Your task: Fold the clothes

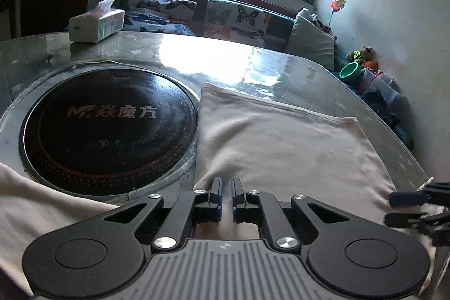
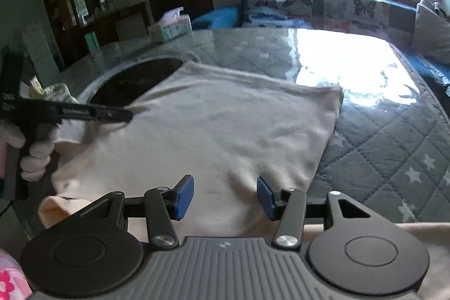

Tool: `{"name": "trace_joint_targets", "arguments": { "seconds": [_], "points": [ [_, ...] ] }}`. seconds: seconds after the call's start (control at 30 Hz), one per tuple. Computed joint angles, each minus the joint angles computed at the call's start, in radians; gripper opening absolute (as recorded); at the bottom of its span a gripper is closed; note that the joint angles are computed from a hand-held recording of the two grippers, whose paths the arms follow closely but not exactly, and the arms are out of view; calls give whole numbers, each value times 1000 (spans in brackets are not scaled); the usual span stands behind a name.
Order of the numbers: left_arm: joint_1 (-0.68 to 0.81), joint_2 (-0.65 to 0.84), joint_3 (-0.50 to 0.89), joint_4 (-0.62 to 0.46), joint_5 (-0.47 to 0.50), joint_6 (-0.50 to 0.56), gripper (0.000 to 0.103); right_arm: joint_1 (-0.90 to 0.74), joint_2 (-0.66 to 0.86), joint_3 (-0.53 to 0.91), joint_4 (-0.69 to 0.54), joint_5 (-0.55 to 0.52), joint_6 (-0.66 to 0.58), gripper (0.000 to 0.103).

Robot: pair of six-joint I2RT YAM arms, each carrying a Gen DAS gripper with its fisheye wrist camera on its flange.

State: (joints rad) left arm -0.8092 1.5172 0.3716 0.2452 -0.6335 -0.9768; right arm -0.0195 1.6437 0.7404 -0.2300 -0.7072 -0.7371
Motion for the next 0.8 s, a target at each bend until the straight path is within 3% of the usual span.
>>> {"name": "trace_joint_targets", "arguments": {
  "seconds": [0.13,0.4,0.63,0.8],
  "points": [
    [8,-13,-8,-4,2,3,8,13,42,40,40,34,9,50],
    [-11,26,24,-26,-37,14,8,58,184,217,139,159,174,48],
    [6,36,39,-32,-32,23,8,105,354,416,144,236,278,15],
    [33,60,64,-35,-28,49,8,134,417,490,172,276,275,6]
  ]
}}
